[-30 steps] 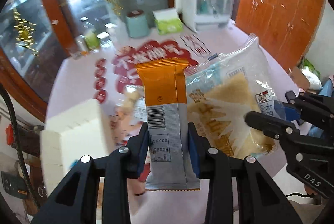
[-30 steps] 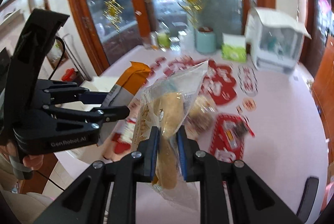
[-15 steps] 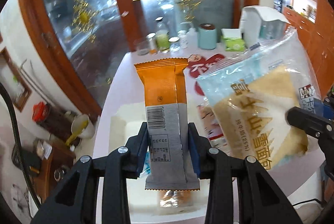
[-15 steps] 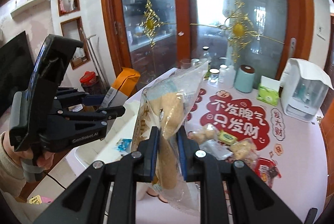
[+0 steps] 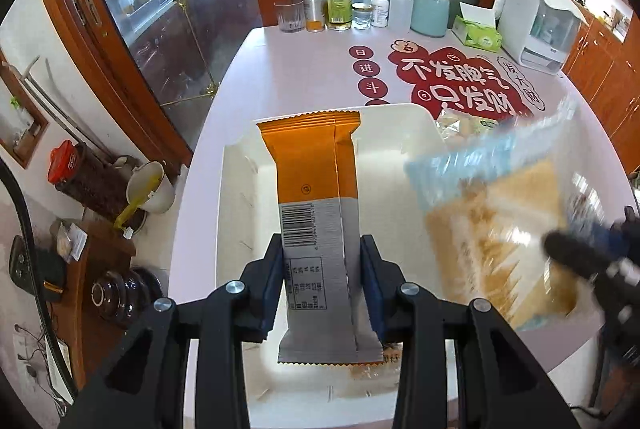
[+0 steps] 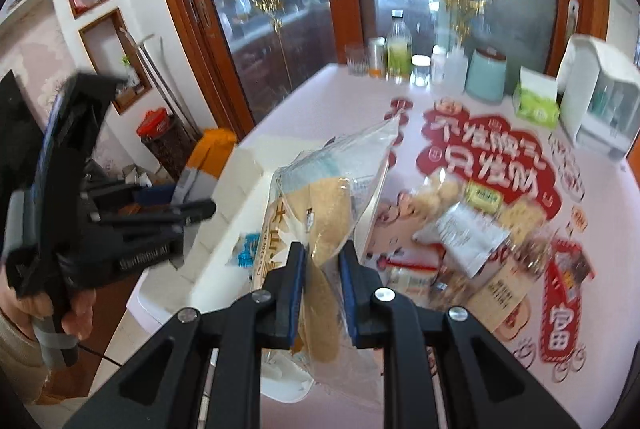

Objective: Organize snacks
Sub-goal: 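Carry both held snacks over the white tray, then open both grippers to drop the snacks into the tray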

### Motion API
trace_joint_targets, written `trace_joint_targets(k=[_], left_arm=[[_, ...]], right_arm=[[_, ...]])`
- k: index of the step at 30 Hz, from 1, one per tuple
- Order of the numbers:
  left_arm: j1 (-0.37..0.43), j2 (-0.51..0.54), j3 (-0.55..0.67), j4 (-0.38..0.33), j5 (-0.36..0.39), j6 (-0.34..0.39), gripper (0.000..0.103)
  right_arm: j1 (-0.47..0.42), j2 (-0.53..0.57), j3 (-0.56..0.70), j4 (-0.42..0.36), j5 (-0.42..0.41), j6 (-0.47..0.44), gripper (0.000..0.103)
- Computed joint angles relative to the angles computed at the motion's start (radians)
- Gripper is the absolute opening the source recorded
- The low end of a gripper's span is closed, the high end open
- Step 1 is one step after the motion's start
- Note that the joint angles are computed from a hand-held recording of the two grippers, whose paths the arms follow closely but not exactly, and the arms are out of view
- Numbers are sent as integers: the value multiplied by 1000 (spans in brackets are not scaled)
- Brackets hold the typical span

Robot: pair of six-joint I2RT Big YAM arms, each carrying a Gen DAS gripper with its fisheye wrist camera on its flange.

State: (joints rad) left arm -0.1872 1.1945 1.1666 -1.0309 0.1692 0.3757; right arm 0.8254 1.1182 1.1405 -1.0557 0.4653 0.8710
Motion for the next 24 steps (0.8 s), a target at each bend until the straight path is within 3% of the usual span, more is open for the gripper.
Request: trace_joint_targets(k=[6, 10, 11, 12, 14, 17, 24], left_arm=[[1, 43, 25, 24, -2, 4, 35], [-3, 56, 49, 37, -1, 4, 40], [0, 54, 54, 41, 7, 0, 45], [1, 54, 61, 39, 13, 3, 65], [3, 39, 59, 60, 14, 2, 93], [6, 14, 48, 87, 16, 7, 95], [-12, -21, 43, 68, 44, 15, 95]], right_arm=[[-33, 43, -45, 82, -121, 8, 18], [-46, 82, -29, 130, -168, -44, 19], [-47, 84, -26, 139, -183, -56, 20], [-50, 88, -22, 151, -199, -68, 20], [-38, 97, -2, 137, -167, -78, 27], [-22, 99, 22, 104, -109, -75, 48], [19, 61, 38, 43, -33, -51, 51]])
